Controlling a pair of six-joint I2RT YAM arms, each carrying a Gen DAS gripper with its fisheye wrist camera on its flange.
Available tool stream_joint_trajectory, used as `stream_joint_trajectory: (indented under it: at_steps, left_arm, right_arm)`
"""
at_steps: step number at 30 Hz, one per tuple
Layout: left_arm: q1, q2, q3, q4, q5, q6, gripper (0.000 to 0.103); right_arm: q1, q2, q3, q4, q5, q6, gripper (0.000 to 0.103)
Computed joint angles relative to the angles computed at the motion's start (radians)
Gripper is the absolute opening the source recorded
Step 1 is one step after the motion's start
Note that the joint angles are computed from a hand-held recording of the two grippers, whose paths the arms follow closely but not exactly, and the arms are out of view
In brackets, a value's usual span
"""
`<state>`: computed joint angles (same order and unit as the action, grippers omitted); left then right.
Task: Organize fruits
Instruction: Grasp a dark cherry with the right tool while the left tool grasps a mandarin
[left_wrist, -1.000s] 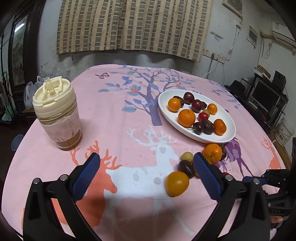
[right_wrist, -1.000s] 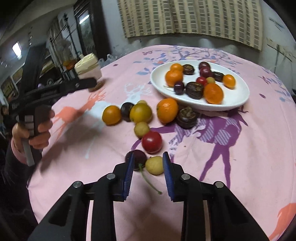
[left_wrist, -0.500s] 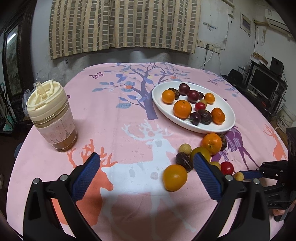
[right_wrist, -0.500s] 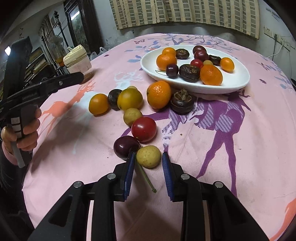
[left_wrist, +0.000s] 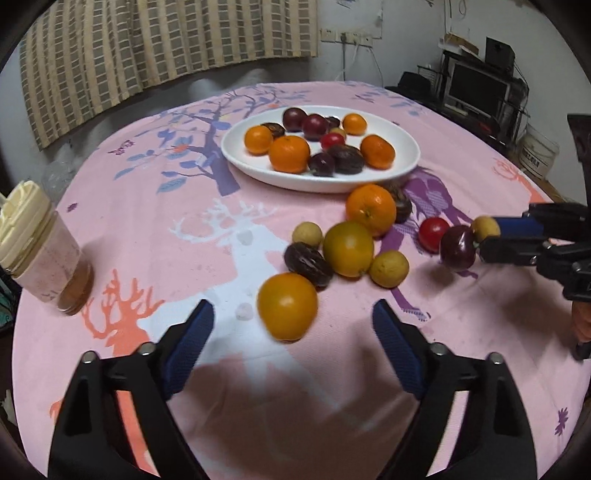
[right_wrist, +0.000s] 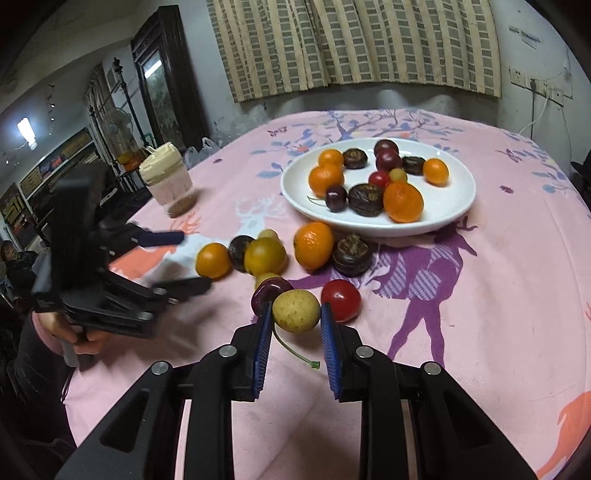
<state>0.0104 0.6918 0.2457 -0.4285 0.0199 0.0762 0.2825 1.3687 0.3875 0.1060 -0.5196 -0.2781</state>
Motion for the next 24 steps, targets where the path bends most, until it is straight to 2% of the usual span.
stream_joint_trajectory:
  at_steps: [2,4,6,7,8,9,11,13,14,15,18,20,24]
  left_arm:
    - [-0.012,0.042,-0.007,0.035,-0.005,-0.001,0.079]
    - [-0.018,0.076,-0.009,0.060,-0.010,0.000,0.071]
    - [-0.002,0.095,-0.007,0.068,0.012,0.003,0.070]
    - [0.007,0.102,-0.007,0.073,0.021,0.005,0.070]
    - [0.013,0.103,-0.007,0.075,0.026,0.005,0.070]
    - [0.020,0.100,-0.008,0.075,0.032,0.007,0.070]
    - [0.032,0.098,-0.008,0.076,0.044,0.010,0.070]
    - [0.037,0.099,-0.007,0.074,0.050,0.009,0.070]
    - [0.042,0.102,-0.007,0.078,0.055,0.011,0.070]
    - [0.047,0.104,-0.008,0.079,0.059,0.012,0.070]
    - [0.065,0.119,-0.004,0.083,0.080,0.014,0.070]
    - [0.076,0.128,-0.003,0.087,0.093,0.012,0.070]
    - [0.086,0.156,-0.002,0.105,0.110,0.010,0.070]
  right_arm:
    - [-0.003,-0.019,-0.006,-0.007,-0.013,-0.013,0.027]
    - [0.004,-0.033,-0.013,-0.006,-0.005,-0.021,0.027]
    - [0.038,-0.063,-0.040,0.021,0.080,-0.027,0.027]
    - [0.029,-0.059,-0.034,-0.002,0.055,-0.036,0.027]
    - [0.004,-0.026,0.003,-0.074,-0.022,-0.062,0.027]
    - [0.007,-0.008,0.017,-0.102,-0.028,-0.071,0.027]
    - [0.057,0.004,0.004,-0.077,0.084,-0.079,0.027]
    - [0.032,0.056,0.046,-0.158,-0.008,-0.112,0.027]
    - [0.041,0.063,0.047,-0.161,0.004,-0.106,0.027]
    - [0.062,0.043,0.024,-0.129,0.058,-0.097,0.027]
    - [0.022,0.050,0.043,-0.180,-0.034,-0.113,0.027]
    - [0.040,0.005,0.003,-0.128,0.040,-0.094,0.027]
    - [-0.010,-0.013,0.002,-0.139,-0.030,-0.092,0.027]
